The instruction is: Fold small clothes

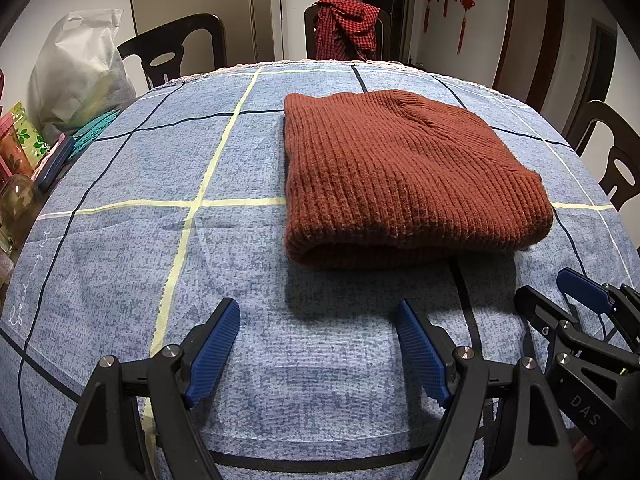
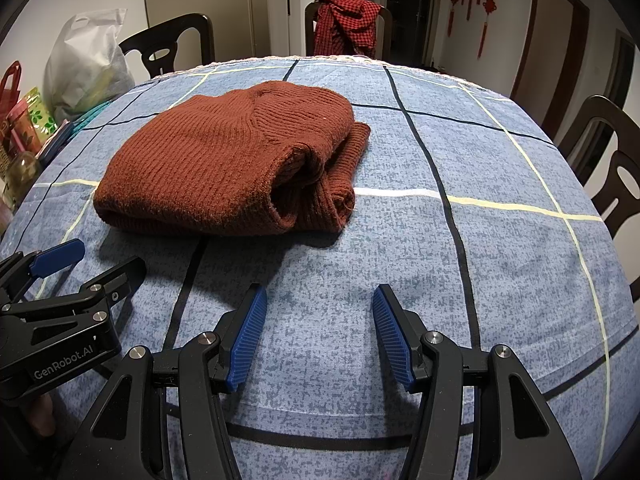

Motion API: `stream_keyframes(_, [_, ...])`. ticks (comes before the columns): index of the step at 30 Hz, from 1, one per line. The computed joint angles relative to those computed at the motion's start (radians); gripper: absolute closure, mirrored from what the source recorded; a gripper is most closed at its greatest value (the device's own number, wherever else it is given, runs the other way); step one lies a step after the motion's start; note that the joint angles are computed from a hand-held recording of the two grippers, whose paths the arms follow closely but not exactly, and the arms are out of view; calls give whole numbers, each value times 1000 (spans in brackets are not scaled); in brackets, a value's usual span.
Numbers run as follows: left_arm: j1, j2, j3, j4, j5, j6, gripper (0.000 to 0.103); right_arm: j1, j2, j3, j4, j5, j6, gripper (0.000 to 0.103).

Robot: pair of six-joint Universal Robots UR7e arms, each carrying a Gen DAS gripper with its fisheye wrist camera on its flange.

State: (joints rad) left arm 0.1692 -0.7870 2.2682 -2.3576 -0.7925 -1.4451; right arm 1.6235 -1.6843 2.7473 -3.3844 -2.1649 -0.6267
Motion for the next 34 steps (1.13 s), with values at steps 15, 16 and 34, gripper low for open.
stream_keyframes(15, [1,1,0,-2,1,2,19,0,-1,0,1,0,1,47])
stream_keyframes(16, [1,1,0,-1,1,1,19,0,-1,0,1,0,1,47])
stream_keyframes(34, [-1,0,1,8,-1,-12,16,-4,-2,1,0,4,-1,47])
